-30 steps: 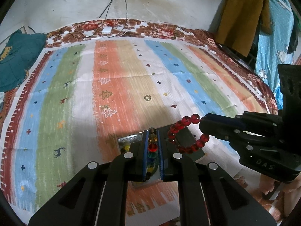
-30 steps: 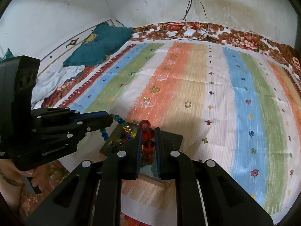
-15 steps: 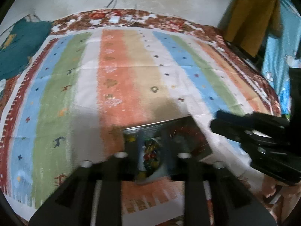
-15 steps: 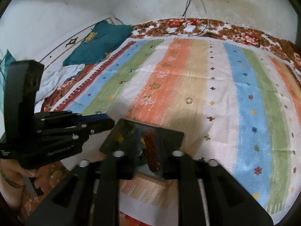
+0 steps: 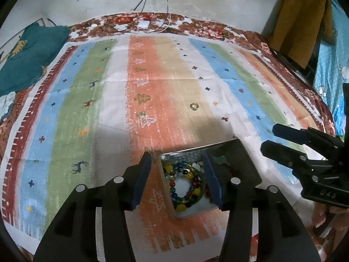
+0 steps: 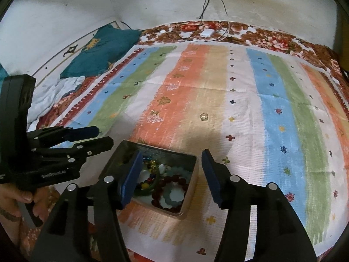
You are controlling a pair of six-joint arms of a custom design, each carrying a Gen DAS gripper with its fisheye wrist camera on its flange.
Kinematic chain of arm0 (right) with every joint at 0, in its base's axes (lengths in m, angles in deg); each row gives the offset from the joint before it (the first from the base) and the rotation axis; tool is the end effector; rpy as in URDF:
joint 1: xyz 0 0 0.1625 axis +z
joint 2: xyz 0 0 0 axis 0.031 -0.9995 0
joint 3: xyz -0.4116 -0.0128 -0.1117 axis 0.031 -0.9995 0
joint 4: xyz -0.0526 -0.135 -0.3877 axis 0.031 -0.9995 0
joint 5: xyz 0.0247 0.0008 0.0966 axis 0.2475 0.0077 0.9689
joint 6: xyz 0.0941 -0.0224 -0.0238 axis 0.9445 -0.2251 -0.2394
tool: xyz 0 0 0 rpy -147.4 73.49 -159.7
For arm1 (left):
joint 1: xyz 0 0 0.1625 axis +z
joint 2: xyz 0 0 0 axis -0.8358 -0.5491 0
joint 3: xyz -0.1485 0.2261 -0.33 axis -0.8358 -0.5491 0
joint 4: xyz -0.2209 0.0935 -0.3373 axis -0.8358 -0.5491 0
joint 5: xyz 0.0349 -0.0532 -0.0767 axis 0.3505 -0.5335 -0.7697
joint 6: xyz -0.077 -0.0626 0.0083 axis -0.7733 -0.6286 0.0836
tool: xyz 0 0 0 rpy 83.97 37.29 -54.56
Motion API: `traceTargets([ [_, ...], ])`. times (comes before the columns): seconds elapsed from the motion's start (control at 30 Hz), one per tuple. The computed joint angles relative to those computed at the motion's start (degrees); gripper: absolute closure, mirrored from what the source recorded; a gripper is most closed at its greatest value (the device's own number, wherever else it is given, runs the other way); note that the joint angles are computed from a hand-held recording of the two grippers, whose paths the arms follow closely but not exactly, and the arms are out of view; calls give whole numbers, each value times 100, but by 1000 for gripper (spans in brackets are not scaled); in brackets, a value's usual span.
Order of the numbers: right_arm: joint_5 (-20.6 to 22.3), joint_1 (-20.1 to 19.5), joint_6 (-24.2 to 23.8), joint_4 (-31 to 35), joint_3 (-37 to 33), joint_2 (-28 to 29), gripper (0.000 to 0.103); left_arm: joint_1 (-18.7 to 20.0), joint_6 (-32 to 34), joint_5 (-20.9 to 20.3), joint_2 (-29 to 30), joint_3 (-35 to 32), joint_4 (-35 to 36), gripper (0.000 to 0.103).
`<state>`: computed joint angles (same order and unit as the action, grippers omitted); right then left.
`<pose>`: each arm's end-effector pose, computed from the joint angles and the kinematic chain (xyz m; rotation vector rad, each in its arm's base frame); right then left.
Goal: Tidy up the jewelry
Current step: 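Lower both bracelets into the tin box and open both tools, then move both open tools toward the gold ring and silver ring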
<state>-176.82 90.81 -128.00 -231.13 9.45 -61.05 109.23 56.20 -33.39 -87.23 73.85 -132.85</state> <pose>0.1480 -0.7635 0.2309 1.0094 -2.5526 0.5225 -0.2778 -0.7054 0.1006 0.1923 2.3922 -0.8359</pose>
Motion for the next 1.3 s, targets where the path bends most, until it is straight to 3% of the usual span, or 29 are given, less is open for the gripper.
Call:
traceTargets([
  [0.37,-267,22,111,-106,-327,290,40,127,-131,376,76,-151,147,42],
  [0.57,-361,46,108,-58,-587,477,36,190,-47,361,119,-277,152,37],
  [0.8,-489,59,36,-104,-869,710,32,312,64,465,286,-602,402,35],
  [0.97,-529,47,97,-30,-1061,837,32,468,-104,196,284,-755,548,35],
  [1.3,-597,55,202,107,-1565,1192,32,577,-62,277,383,-922,639,35],
])
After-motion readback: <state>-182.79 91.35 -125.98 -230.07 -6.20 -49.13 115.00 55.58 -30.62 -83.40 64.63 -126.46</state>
